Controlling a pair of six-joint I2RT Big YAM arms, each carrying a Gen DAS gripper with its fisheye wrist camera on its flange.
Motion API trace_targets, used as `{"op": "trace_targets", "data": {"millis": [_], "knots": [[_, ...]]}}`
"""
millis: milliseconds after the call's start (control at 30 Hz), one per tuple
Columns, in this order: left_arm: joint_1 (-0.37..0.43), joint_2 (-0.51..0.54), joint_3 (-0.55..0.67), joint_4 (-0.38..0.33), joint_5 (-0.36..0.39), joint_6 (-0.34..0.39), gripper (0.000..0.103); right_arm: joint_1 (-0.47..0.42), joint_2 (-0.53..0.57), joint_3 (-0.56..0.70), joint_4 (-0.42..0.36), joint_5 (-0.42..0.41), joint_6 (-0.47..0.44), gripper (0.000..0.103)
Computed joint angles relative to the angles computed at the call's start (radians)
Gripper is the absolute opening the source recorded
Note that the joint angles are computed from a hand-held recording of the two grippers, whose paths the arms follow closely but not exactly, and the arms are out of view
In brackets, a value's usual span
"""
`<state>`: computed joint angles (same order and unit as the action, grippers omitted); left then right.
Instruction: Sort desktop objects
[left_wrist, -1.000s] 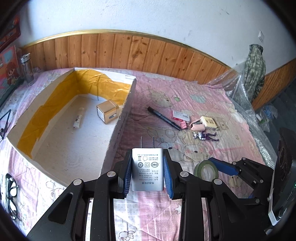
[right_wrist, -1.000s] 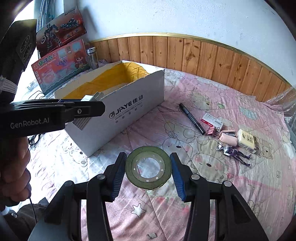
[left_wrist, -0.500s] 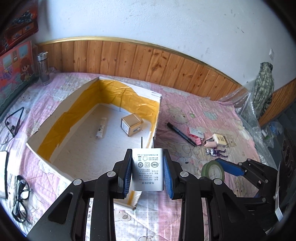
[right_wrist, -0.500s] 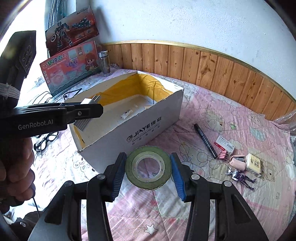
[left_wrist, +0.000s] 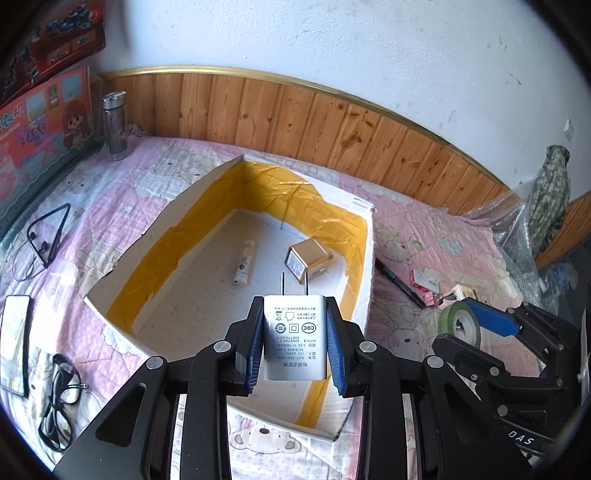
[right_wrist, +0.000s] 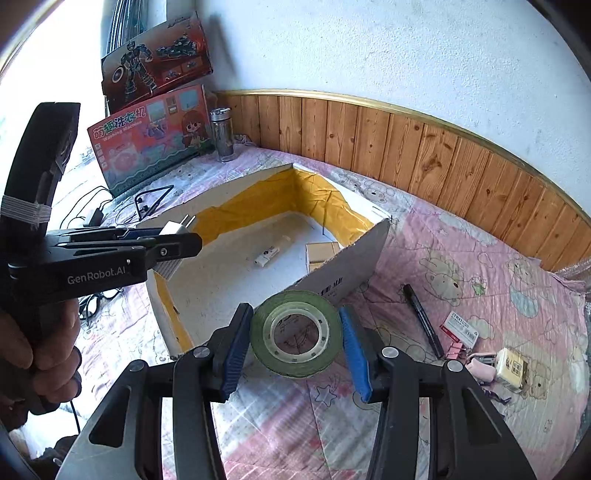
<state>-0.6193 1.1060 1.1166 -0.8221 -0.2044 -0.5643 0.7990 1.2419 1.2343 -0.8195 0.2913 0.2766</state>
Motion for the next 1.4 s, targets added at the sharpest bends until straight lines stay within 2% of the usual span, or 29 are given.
{"op": "trace_targets", "data": {"millis": [733, 1067, 1400], "knots": [[0.148, 0.116, 0.067, -0.059, 0.105, 0.049, 0.032, -0.032, 0.227, 0.258, -0.066, -0.029, -0.153, 0.049], [0.187, 0.162, 0.094, -0.078, 0.15, 0.065, 0.032, -0.042, 0.337, 0.366, -0.131, -0.042, -0.218, 0.049], [0.229, 0.21, 0.12, -0.109, 0.203, 0.062, 0.032, -0.05, 0.45, 0.485, -0.23, -0.05, -0.274, 0.049]]}}
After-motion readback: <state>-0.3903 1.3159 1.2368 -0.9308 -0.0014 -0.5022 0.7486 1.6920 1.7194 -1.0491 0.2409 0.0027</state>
